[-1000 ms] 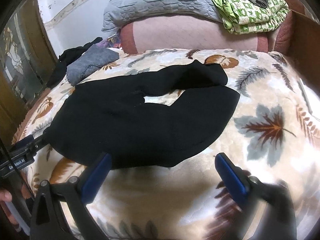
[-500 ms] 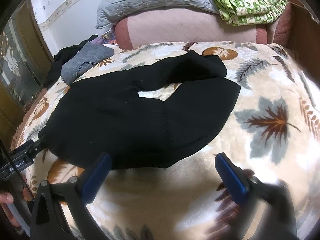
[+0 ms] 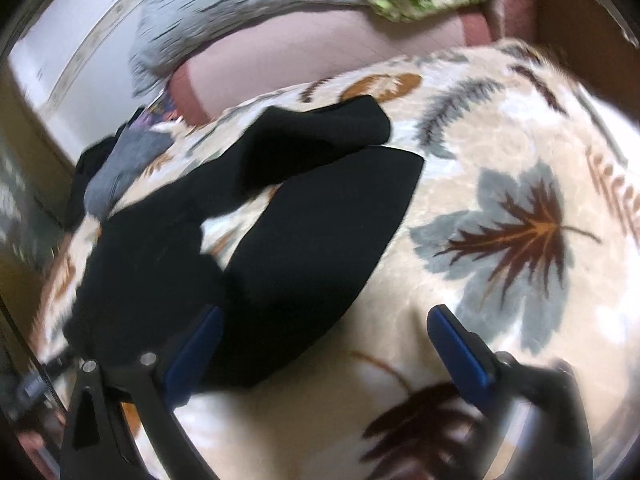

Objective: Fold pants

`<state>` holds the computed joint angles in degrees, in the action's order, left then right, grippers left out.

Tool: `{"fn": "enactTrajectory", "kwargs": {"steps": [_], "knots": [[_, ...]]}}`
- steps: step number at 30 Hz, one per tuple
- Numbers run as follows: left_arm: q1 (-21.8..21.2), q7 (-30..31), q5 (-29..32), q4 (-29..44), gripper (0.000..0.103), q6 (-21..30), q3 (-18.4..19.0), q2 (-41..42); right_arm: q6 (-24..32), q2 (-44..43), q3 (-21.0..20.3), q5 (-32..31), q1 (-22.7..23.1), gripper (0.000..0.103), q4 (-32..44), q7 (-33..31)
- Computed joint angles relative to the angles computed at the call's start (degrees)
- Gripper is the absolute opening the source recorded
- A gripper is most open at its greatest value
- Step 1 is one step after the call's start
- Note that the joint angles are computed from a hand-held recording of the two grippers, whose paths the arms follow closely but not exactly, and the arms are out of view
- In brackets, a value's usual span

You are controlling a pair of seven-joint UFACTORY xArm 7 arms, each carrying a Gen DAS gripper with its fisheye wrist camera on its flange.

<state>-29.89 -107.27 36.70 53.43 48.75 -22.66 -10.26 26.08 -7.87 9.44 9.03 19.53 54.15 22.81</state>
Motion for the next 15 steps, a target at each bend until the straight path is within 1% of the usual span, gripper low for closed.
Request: {"fn": "enactTrajectory", "kwargs": {"steps": [1, 3, 6, 8, 9, 11, 12, 13, 14, 15], "knots": [[0.13, -0.46, 0.04, -0.23, 0.103, -0.57, 0.15, -0.02, -0.20, 0.69, -0.48, 1.11, -0.15, 0.100, 0.33, -0.08], [0.41, -1.11, 1.17, 0.48, 0.103, 0.06, 0.00, 0.73, -0.72, 2.39, -1.26, 3.03, -0.63, 0.098, 1.25, -0.54], [0.54, -0.17, 1.53, 1.33, 0.103, -0.47, 0.86, 1.92, -2.17, 5.72, -1.66, 4.50, -1.54, 0.096, 3.27, -0.60], [0.62, -0.21, 1.75, 1.77, 0.103, -0.51, 1.42, 2.46, -3.22, 8.11, -1.54, 1.73, -2.15, 0.093, 5.42, 0.79], [0.71, -0.48, 1.96, 2.05, 0.103, -0.51, 1.64, 2.83, -3.10, 8.88, -1.53, 0.46, -2.37, 0.086, 6.23, 1.07], [0.74, -0.62, 2.02, 2.45, 0.103, -0.31, 2.08, 3.30, -1.45, 11.49, -1.71, -5.59, -2.38, 0.056, 9.45, 3.97], [0.68, -0.74, 2.20, 2.61, 0.102, -0.09, 2.19, 3.42, -0.18, 12.35, -3.06, -8.39, -1.16, 0.021, 10.84, 5.62], [0.56, -0.97, 2.53, 3.17, 0.098, 0.94, 2.10, 3.78, 0.15, 12.35, -2.02, -8.79, -2.34, 0.004, 11.09, 6.30], [0.23, -0.49, 2.47, 4.22, 0.084, 3.09, 1.93, 4.43, -0.39, 11.81, -1.85, -6.98, -2.76, 0.004, 10.62, 5.32], [-0.28, 1.33, 1.76, 6.07, 0.065, 6.65, 1.81, 5.64, -1.05, 10.34, -1.72, -6.04, -2.97, 0.004, 9.48, 4.68]]}}
